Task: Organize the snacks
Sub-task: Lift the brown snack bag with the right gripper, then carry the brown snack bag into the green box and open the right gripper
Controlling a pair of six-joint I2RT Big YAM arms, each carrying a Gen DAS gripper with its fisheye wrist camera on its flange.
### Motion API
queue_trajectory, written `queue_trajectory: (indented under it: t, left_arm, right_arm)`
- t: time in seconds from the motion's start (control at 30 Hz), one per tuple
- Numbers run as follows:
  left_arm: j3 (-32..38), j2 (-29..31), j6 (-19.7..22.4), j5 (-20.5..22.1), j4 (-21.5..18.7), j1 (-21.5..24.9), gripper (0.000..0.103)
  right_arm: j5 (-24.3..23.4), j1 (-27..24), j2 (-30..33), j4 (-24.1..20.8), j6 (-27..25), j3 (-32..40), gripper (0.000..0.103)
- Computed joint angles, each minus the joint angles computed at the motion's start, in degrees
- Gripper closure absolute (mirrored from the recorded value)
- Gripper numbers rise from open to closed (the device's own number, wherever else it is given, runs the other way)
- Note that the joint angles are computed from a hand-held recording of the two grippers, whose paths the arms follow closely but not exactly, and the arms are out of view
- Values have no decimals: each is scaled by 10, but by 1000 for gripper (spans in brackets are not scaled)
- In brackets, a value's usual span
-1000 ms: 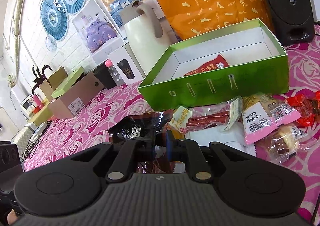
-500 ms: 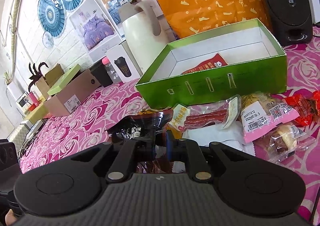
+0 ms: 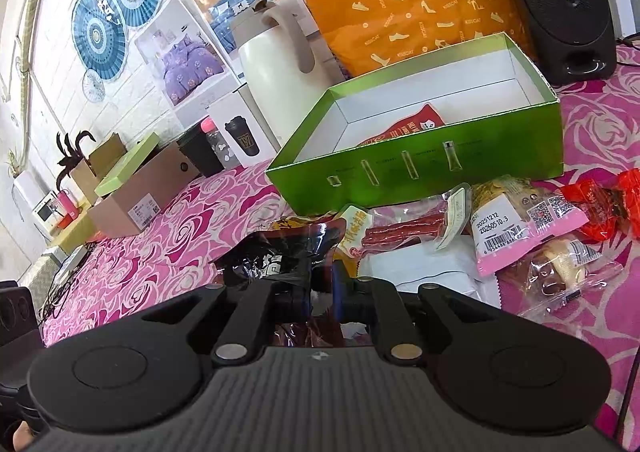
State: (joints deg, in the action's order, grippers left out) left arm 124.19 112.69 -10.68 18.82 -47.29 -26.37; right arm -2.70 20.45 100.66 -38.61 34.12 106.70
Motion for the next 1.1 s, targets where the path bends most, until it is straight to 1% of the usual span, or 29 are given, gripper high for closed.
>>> queue_trajectory:
  t: [0.37, 0.57, 0.73, 0.97, 1.1]
  left_arm:
    - [3, 1, 7, 1, -1, 0, 88]
    - [3, 1, 7, 1, -3, 0, 88]
    - [10, 4, 7, 2, -2, 0, 88]
    - [44, 22, 6, 7, -10, 0, 88]
    - [76, 39, 10, 4, -26, -2, 88]
  right_arm:
    - [-7, -3, -8, 15, 19, -13, 83]
    - [-8, -3, -8, 14, 27, -14, 83]
    - [-6, -3, -5, 9, 22, -5, 83]
    - [-4, -9, 7, -9, 11, 23, 83]
    - [-1, -12, 11, -12, 11, 30, 83]
